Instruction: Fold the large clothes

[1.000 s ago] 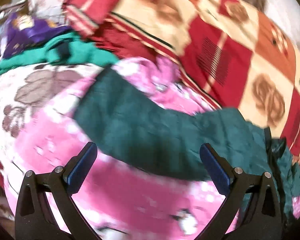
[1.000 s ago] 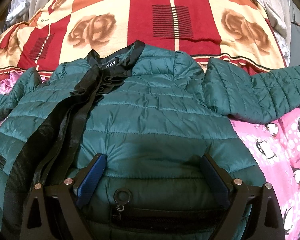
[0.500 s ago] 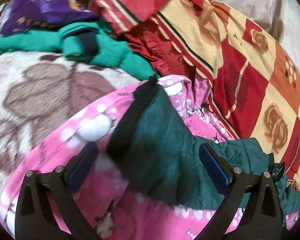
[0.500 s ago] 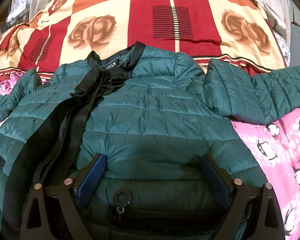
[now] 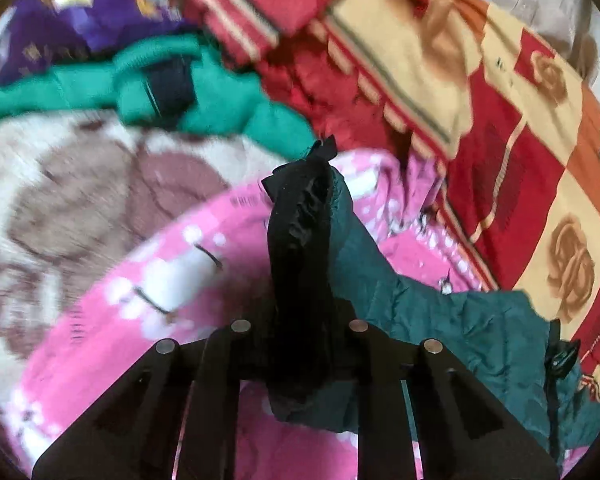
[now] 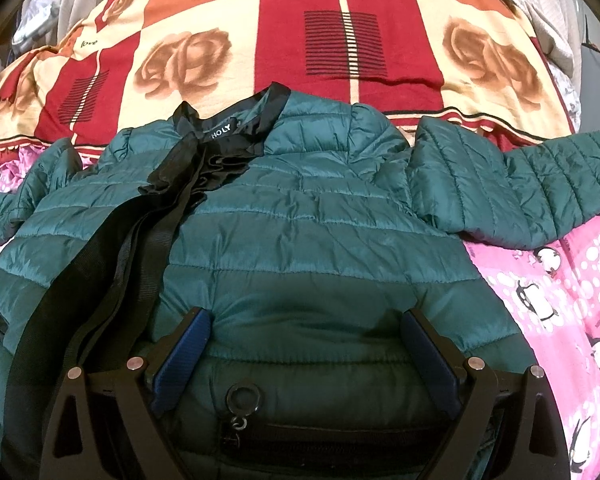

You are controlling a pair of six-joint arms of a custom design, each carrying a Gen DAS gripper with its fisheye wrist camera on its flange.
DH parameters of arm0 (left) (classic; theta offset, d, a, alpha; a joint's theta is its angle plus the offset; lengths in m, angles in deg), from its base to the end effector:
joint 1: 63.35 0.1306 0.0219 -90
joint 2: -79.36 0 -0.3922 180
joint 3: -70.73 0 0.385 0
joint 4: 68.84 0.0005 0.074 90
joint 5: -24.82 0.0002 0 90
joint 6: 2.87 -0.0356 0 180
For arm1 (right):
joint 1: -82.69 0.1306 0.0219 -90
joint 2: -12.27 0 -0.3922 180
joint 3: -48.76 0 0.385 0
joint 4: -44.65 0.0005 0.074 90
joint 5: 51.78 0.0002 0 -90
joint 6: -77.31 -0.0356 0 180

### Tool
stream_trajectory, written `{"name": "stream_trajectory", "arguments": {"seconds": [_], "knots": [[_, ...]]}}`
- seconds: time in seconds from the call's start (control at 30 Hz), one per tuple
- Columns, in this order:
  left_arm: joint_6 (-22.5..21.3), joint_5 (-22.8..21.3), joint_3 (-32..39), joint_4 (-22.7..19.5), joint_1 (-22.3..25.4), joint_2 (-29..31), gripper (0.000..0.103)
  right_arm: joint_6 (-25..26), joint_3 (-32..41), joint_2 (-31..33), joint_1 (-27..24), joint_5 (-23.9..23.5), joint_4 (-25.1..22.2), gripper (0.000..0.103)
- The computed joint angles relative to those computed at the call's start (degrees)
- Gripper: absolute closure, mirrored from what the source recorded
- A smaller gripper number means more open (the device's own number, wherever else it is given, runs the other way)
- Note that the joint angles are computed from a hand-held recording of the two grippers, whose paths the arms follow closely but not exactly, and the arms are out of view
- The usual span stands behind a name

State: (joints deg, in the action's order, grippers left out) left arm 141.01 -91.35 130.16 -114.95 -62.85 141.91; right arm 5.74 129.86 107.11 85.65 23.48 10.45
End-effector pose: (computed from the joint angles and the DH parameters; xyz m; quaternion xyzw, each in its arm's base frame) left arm 0.2944 0.0178 0.3773 -0.4874 0.7761 0.0372 0.3985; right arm 0.5004 0.0344 0.3493 -0.2170 0.9011 0.0707 0.3688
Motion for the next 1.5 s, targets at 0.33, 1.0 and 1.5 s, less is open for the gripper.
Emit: {"name": "stream_trajectory", "arguments": {"seconds": [0.33, 1.0, 1.5], "knots": [[3.6, -12.1, 11.4, -16.5, -7.5, -0.6, 0.089, 6.2, 3.4, -4.7, -2.5, 4.0, -10.5, 0.01], [-9.5, 4.1, 51.1, 0.5, -35.4, 44.4, 0.089, 8.0, -8.4, -15.7, -21.4, -6.1, -0.5, 0.01], [-10.8, 18.9, 83.8, -7.2, -38.6, 71.6, 0.089, 4.8, -8.6, -14.6, -22.7, -5.9, 1.2, 0.01]]}}
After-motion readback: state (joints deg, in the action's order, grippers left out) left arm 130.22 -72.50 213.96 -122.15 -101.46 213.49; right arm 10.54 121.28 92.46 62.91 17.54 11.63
